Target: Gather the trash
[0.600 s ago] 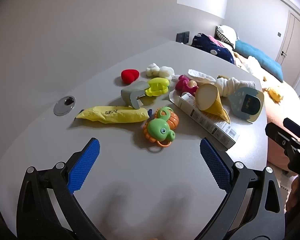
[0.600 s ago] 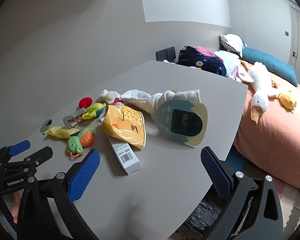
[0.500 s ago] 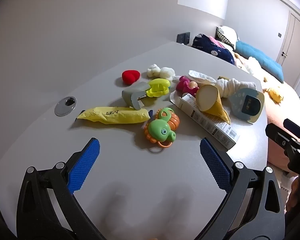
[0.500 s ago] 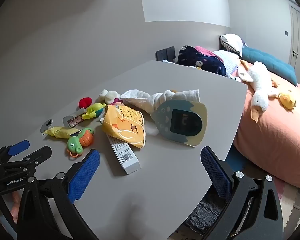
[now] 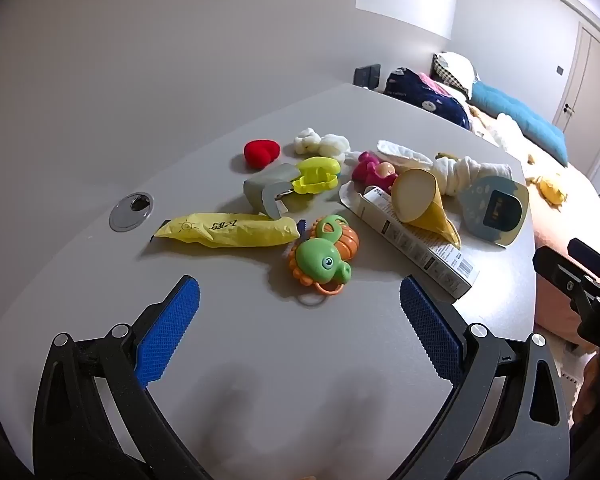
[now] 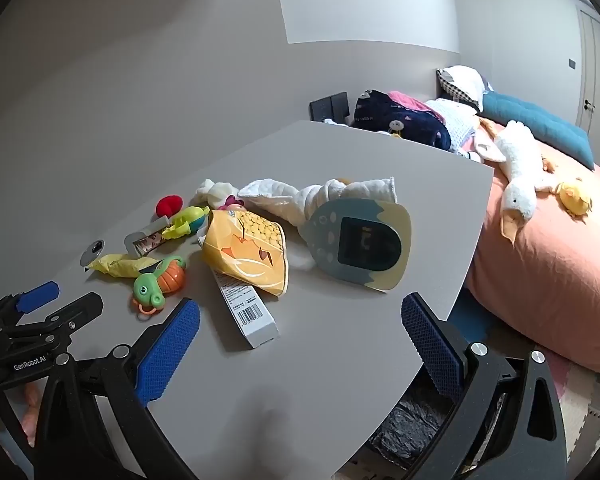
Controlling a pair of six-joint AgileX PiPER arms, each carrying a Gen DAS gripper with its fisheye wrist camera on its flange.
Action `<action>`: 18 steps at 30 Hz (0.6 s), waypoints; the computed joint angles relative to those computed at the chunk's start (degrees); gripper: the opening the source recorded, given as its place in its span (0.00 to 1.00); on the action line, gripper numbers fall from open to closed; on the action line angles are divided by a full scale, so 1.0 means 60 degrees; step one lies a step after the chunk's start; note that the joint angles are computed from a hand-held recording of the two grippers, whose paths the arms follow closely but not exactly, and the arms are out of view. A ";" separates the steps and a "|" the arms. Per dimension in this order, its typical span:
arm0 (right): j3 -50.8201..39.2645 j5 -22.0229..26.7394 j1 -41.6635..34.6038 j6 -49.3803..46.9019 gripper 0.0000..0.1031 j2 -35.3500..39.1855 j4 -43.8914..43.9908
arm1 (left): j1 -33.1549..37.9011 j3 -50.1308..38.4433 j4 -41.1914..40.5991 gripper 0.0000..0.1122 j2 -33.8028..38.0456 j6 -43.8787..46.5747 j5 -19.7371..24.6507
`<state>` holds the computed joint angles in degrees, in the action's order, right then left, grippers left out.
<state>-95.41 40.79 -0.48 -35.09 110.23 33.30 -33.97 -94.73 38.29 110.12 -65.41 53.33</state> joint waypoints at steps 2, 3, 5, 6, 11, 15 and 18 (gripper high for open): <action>0.0024 0.0000 -0.0022 -0.0051 0.97 -0.0029 0.0038 | 0.0011 0.0020 0.0005 0.86 -0.0037 0.0013 0.0002; 0.0022 0.0003 -0.0020 -0.0045 0.97 -0.0035 0.0013 | -0.0030 0.0049 0.0025 0.86 -0.0032 -0.0048 -0.0008; -0.0012 0.0082 -0.0064 -0.0038 0.97 -0.0037 0.0034 | -0.0037 0.0055 0.0039 0.86 -0.0043 -0.0050 -0.0009; -0.0018 0.0110 -0.0082 -0.0045 0.97 -0.0050 0.0035 | -0.0041 0.0056 0.0048 0.86 -0.0047 -0.0050 -0.0009; -0.0048 0.0064 -0.0004 0.0085 0.97 0.0016 -0.0032 | -0.0115 -0.0063 0.0067 0.86 -0.0015 -0.0019 0.0103; -0.0029 0.0071 -0.0030 0.0027 0.97 0.0005 0.0008 | -0.0113 -0.0076 0.0059 0.86 -0.0008 -0.0029 0.0116; -0.0040 0.0090 -0.0035 0.0044 0.97 0.0001 -0.0003 | -0.0138 -0.0129 0.0030 0.86 -0.0007 -0.0015 0.0167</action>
<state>-95.65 41.33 -0.69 -34.83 110.23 33.28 -34.80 -95.51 38.47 110.08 -65.50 54.33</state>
